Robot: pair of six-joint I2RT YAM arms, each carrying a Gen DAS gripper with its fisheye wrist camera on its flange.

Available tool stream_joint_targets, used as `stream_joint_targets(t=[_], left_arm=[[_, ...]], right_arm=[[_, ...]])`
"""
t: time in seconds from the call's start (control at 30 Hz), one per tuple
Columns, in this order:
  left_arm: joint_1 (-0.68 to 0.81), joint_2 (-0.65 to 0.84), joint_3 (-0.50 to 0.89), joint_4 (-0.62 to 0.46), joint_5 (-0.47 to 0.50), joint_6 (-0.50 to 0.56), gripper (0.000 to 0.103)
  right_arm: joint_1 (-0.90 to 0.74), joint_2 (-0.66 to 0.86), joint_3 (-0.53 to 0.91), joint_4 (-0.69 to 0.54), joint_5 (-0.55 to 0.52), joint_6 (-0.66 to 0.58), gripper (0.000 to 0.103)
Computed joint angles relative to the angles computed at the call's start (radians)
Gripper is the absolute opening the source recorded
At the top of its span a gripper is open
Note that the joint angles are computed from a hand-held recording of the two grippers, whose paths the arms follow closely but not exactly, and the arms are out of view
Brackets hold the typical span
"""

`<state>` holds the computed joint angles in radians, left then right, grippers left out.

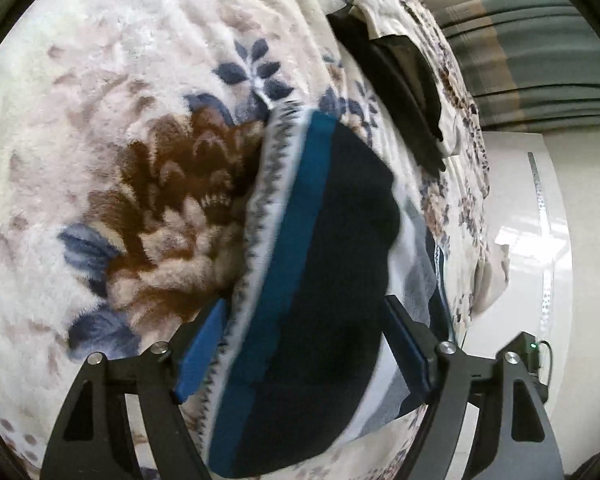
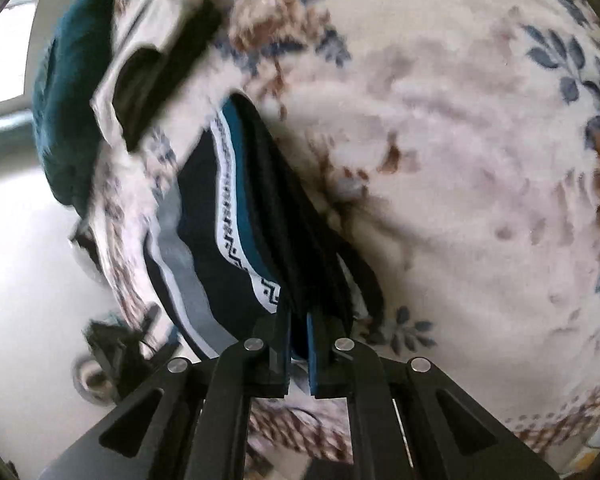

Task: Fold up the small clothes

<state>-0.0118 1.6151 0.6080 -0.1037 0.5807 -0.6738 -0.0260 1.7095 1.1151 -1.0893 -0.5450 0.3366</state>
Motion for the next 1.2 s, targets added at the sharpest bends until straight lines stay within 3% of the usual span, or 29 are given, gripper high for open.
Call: stream_joint_targets(t=[0.07, 0.1, 0.13, 0.17, 0.23, 0.3, 0.4, 0.47, 0.53, 0.67, 0.73, 0.77, 0.8, 0.83, 0.9, 1.07, 1.2], left_arm=[[0.016, 0.032, -0.008, 0.026, 0.034, 0.011, 0.077], [0.034, 0.086, -0.013, 0.07, 0.091, 0.003, 0.077], [0.047, 0.113, -0.026, 0.108, 0.123, -0.009, 0.077], [0.06, 0.148, -0.041, 0.169, 0.166, -0.022, 0.077], [0.074, 0.201, -0.057, 0.26, 0.221, -0.041, 0.082], [0.07, 0.267, -0.061, 0.369, 0.259, -0.071, 0.086], [0.046, 0.343, -0.033, 0.458, 0.283, -0.088, 0.094], [0.031, 0.369, -0.002, 0.458, 0.289, -0.085, 0.094], [0.016, 0.38, 0.028, 0.442, 0.288, -0.081, 0.094], [-0.009, 0.364, 0.057, 0.424, 0.284, -0.084, 0.094], [-0.032, 0.349, 0.071, 0.422, 0.285, -0.103, 0.078], [-0.039, 0.35, 0.084, 0.41, 0.283, -0.109, 0.06], [-0.043, 0.335, 0.106, 0.351, 0.264, -0.092, 0.05], [-0.045, 0.33, 0.129, 0.298, 0.244, -0.072, 0.047], [-0.03, 0.299, 0.147, 0.237, 0.231, -0.054, 0.042], [-0.028, 0.255, 0.309, 0.042, 0.247, -0.032, 0.041], [-0.025, 0.354, 0.664, -0.218, 0.257, 0.042, 0.041]], right_arm=[[0.045, 0.074, 0.038, -0.011, 0.12, -0.086, 0.014], [0.087, 0.095, 0.07, -0.015, 0.262, -0.119, 0.034], [0.105, 0.111, 0.094, -0.015, 0.316, -0.133, 0.041], [0.09, 0.124, 0.115, -0.001, 0.286, -0.171, 0.043], [0.025, 0.179, 0.156, 0.02, 0.101, -0.251, 0.074], [-0.003, 0.295, 0.216, 0.047, -0.06, -0.329, 0.087], [0.005, 0.524, 0.339, -0.007, -0.208, -0.438, 0.09], [0.025, 0.676, 0.429, -0.086, -0.326, -0.529, 0.092], [0.056, 0.706, 0.448, -0.095, -0.368, -0.563, 0.103], [0.13, 0.751, 0.501, -0.157, -0.496, -0.615, 0.103], [0.174, 0.724, 0.467, -0.072, -0.492, -0.543, 0.099], [0.191, 0.709, 0.448, -0.041, -0.472, -0.52, 0.093], [0.206, 0.688, 0.426, -0.002, -0.442, -0.48, 0.067], [0.214, 0.672, 0.41, 0.027, -0.43, -0.447, 0.049], [0.216, 0.624, 0.369, 0.072, -0.432, -0.418, 0.037], [0.191, 0.476, 0.317, 0.136, -0.451, -0.294, 0.033], [0.171, 0.476, 0.509, 0.036, -0.452, -0.244, 0.033]])
